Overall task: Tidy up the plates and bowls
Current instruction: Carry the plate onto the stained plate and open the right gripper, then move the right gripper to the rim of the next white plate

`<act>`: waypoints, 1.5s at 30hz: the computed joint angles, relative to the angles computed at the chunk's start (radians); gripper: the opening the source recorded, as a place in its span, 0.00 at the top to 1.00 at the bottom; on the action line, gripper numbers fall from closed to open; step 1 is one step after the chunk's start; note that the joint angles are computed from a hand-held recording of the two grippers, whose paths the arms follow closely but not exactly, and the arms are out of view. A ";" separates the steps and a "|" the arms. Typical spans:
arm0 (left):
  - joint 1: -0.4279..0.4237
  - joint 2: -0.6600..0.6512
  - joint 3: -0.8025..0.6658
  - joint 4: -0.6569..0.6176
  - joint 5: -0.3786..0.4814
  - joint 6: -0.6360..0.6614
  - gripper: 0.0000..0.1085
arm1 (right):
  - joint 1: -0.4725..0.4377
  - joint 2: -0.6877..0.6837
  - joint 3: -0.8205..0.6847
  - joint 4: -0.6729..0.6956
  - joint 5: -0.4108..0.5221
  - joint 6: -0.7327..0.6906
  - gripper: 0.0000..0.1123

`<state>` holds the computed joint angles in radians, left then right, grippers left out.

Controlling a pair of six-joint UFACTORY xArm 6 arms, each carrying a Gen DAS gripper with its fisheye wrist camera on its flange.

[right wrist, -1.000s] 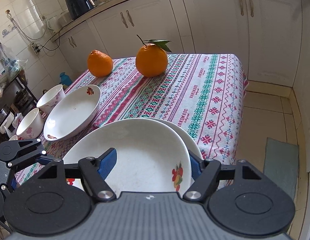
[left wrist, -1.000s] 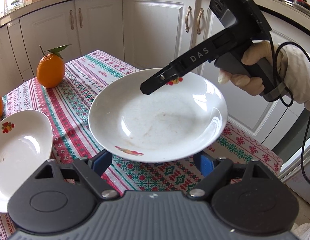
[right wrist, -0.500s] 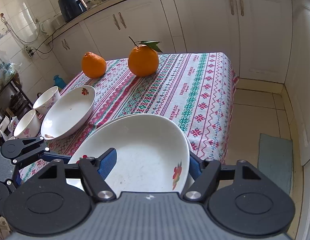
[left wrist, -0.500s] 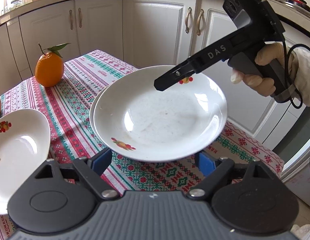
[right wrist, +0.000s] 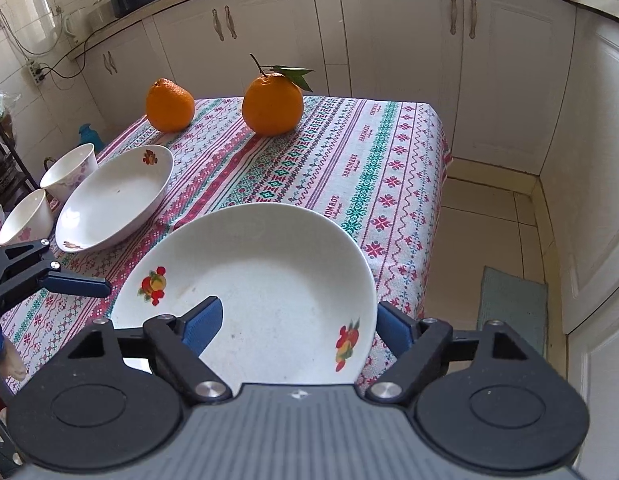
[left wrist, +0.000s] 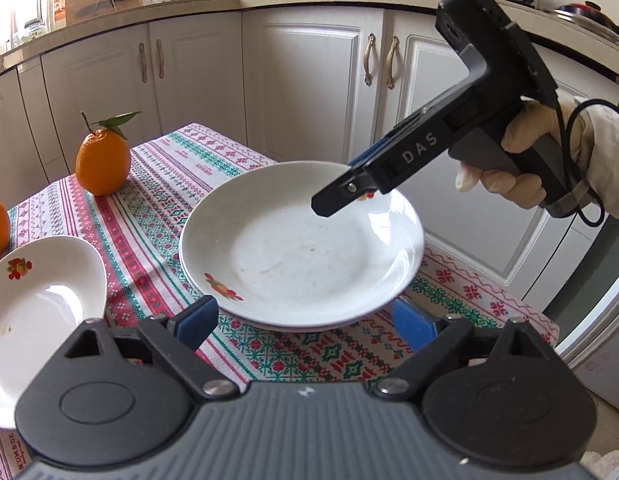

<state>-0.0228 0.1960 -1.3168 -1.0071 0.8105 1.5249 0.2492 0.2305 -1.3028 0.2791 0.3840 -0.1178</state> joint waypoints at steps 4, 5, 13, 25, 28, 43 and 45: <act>0.010 -0.022 0.021 -0.027 -0.008 0.020 0.13 | 0.011 -0.018 0.017 -0.031 -0.018 0.026 0.16; 0.011 -0.029 0.029 -0.036 -0.016 0.027 0.12 | 0.016 -0.026 0.023 -0.045 -0.025 0.037 0.12; 0.004 -0.096 0.124 -0.160 -0.205 0.057 0.07 | 0.082 -0.063 0.046 -0.123 -0.071 0.086 0.08; -0.009 0.006 0.137 0.097 -0.629 -0.408 0.07 | 0.153 -0.005 -0.041 -0.104 -0.065 0.035 0.08; 0.000 0.040 0.127 0.191 -0.667 -0.500 0.07 | 0.165 0.032 -0.091 -0.071 -0.048 -0.011 0.08; 0.027 0.145 0.004 0.307 -0.565 -0.677 0.06 | 0.161 0.353 -0.568 0.067 0.213 -0.213 0.08; 0.030 0.157 -0.012 0.317 -0.561 -0.681 0.05 | 0.155 0.413 -0.662 0.076 0.262 -0.226 0.08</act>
